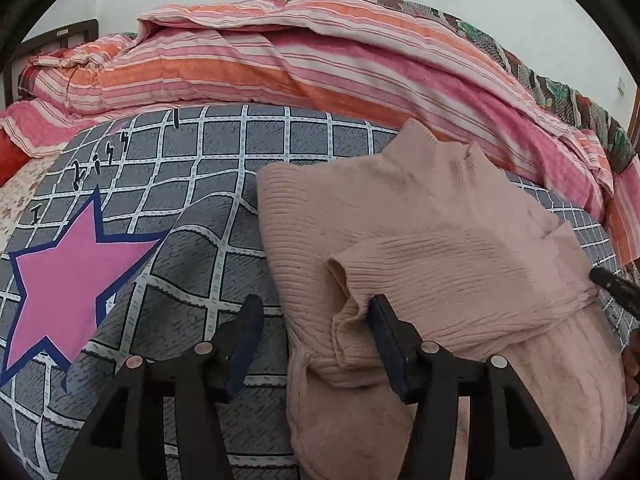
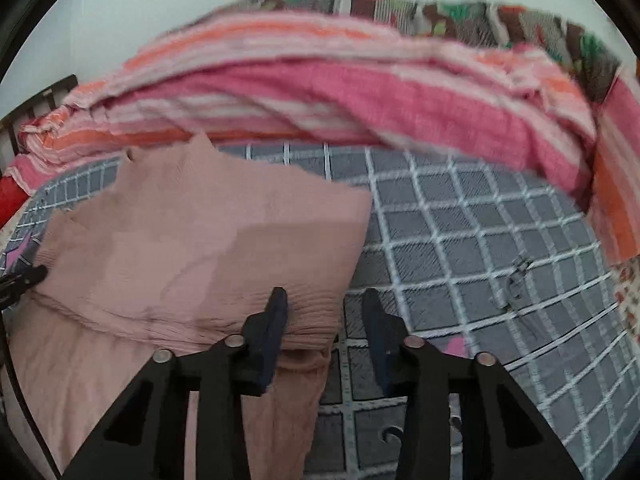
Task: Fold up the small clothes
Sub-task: 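Release the hem and press the folded sweater flat with both tools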
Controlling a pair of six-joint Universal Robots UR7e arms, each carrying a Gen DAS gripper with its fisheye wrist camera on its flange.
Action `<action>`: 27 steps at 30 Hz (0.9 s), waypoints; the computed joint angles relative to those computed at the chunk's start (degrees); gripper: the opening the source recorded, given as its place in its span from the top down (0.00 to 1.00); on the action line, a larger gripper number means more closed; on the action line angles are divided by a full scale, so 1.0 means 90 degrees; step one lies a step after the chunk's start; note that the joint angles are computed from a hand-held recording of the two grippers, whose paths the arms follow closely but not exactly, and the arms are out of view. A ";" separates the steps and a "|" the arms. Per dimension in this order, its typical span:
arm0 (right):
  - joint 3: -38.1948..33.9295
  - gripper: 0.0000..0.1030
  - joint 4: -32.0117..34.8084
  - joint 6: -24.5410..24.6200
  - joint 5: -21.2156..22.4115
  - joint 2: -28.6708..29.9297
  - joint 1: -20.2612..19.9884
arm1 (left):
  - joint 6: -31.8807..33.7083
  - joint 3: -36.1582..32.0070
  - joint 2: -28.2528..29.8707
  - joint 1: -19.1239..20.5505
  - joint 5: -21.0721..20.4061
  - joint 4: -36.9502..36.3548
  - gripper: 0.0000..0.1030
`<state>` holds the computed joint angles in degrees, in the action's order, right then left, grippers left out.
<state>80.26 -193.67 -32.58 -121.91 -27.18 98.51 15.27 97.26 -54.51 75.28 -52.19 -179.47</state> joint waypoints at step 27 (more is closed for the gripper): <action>-0.0240 0.62 0.0276 0.0223 0.0036 0.0143 -0.0126 | -0.0421 -0.0190 0.0015 0.0158 -0.0333 0.0315 0.40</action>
